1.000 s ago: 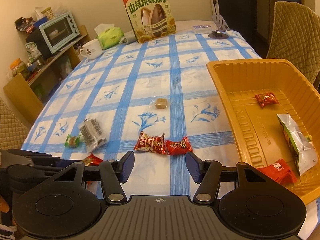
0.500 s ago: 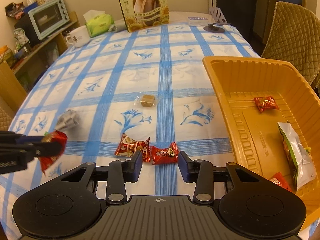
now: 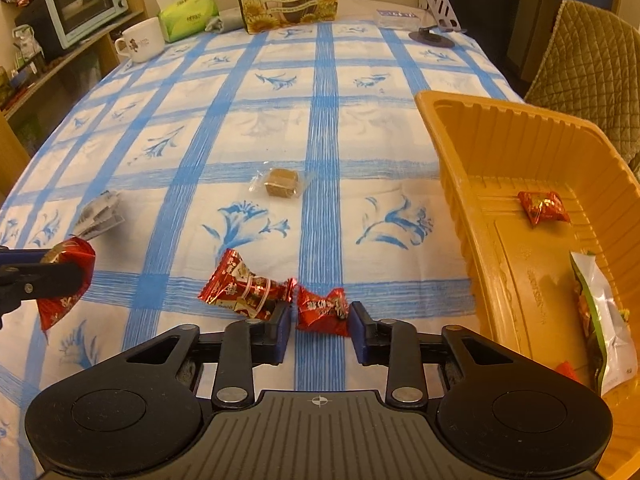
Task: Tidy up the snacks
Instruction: 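Close the right tool on the red twist candy and lift it, then carry the red packet with the left tool while the right tool carries the red candy to the basket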
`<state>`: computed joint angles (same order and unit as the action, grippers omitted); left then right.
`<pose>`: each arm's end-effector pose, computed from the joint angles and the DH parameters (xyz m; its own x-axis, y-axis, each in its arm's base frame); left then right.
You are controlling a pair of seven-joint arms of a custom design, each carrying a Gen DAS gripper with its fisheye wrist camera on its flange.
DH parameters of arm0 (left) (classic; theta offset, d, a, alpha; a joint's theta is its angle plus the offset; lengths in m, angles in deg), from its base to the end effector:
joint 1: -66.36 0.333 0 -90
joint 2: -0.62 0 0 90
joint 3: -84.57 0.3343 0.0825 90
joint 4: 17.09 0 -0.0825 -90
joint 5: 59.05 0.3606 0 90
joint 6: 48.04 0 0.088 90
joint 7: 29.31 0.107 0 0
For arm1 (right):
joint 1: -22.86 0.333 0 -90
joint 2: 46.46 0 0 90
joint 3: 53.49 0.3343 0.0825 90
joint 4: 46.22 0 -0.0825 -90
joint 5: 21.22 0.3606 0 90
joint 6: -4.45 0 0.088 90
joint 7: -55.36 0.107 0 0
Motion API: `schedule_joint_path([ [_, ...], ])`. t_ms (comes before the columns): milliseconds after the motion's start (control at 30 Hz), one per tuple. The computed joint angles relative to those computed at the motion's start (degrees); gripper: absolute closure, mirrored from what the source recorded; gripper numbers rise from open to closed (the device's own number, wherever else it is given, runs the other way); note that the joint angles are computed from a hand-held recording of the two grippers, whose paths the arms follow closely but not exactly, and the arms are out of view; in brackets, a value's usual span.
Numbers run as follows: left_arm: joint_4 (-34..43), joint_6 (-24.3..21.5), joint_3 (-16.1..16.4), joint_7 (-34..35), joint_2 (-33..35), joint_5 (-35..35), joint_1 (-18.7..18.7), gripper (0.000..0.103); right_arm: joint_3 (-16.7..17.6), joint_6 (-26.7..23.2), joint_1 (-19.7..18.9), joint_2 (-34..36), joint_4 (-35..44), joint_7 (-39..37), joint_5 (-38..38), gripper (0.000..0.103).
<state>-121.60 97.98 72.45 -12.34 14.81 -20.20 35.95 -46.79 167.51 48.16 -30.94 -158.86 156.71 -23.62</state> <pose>0.4761 -0.4321 0.4825 0.0202 -0.9861 0.1652 -0.8032 -0.1144 -0.5847 0.5419 0.3342 0.4388 0.4027 -0.9086 -0.1112 -0.7789 -0.2763 -0.5630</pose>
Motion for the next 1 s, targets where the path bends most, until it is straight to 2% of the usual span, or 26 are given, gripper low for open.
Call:
schedule_joint_path([
  [267, 0.3, -0.9, 0.0, -0.5, -0.1, 0.6, -0.3, 0.081, 0.8, 0.8, -0.8, -0.9, -0.5, -1.9, 1.8, 0.08],
  [500, 0.8, -1.9, -0.1, -1.3, -0.4, 2.0, -0.8, 0.081, 2.7, 2.4, -2.3, -3.3, -2.3, -6.3, 6.7, 0.081],
  [800, 1.5, -3.2, -0.8, -3.6, -1.1, 4.6, -1.8, 0.081, 4.7, 4.6, -3.7, -7.5, -5.5, -14.0, 15.8, 0.081],
  [1000, 2.7, -4.4, -1.4, -5.3, -1.3, 6.4, -3.0, 0.081, 5.6, 5.2, -3.9, -11.2, -8.1, -22.4, 25.9, 0.081],
])
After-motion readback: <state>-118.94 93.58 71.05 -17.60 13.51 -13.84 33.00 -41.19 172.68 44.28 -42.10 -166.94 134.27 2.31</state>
